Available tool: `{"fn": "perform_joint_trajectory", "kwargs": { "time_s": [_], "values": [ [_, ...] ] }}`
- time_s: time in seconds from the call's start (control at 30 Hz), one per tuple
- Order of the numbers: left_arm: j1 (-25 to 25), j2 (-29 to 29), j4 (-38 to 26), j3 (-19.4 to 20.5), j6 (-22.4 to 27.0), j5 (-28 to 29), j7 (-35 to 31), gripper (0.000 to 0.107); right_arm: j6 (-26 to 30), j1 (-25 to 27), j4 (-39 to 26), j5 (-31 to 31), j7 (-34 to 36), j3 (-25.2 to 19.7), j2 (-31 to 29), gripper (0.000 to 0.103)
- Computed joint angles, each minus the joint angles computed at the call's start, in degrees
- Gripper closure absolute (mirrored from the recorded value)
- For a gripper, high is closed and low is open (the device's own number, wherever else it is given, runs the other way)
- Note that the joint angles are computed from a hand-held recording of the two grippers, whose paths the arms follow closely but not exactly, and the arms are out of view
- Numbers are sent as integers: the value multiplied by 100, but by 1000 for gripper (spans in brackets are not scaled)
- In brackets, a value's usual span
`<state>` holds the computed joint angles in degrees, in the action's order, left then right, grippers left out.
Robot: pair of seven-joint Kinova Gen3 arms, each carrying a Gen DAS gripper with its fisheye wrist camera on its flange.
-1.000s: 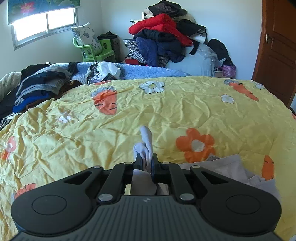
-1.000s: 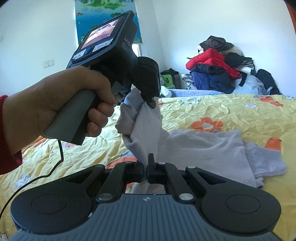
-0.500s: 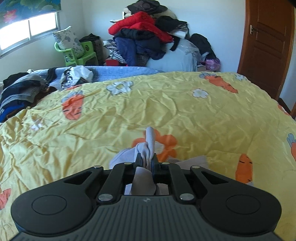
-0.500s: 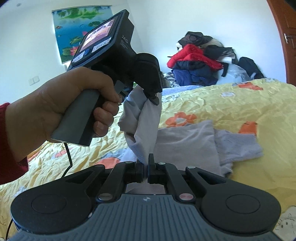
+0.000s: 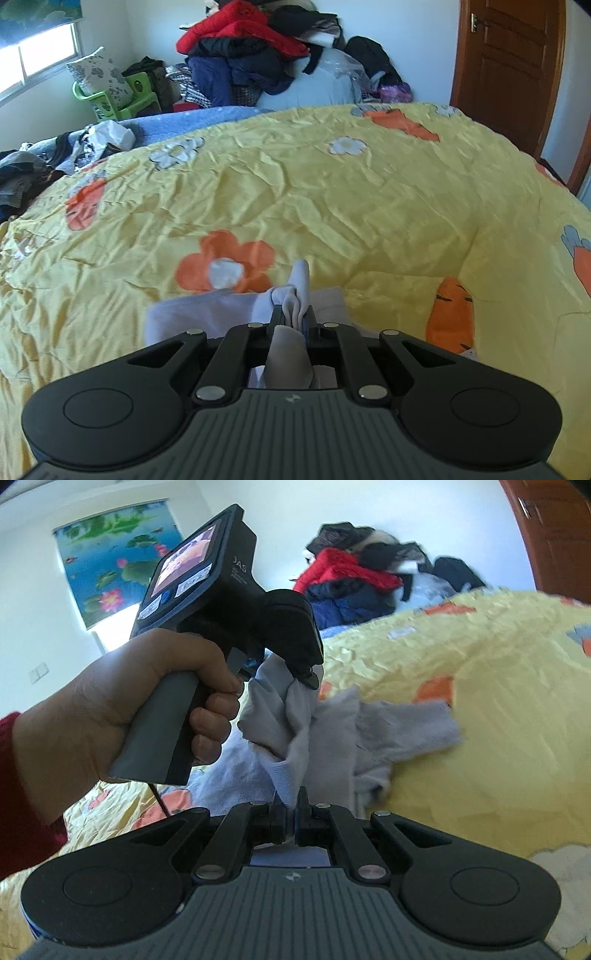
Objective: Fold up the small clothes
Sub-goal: 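Lift the held sweater edge with both grippers, then open the left gripper to release the sweater while the right gripper keeps holding it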
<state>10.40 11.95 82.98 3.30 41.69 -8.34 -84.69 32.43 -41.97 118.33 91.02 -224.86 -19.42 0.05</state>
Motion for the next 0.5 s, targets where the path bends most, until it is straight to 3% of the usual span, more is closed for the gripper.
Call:
{"fn": "perform_joint_trajectory", "kwargs": {
  "time_s": [0.43, 0.5],
  "values": [
    [446, 97, 75, -48, -33, -723, 225, 94, -932, 395, 271, 570, -1066, 249, -80, 98],
    [421, 78, 79, -39, -23, -696, 222, 78, -1057, 440, 281, 588, -1126, 277, -83, 97]
  ]
}}
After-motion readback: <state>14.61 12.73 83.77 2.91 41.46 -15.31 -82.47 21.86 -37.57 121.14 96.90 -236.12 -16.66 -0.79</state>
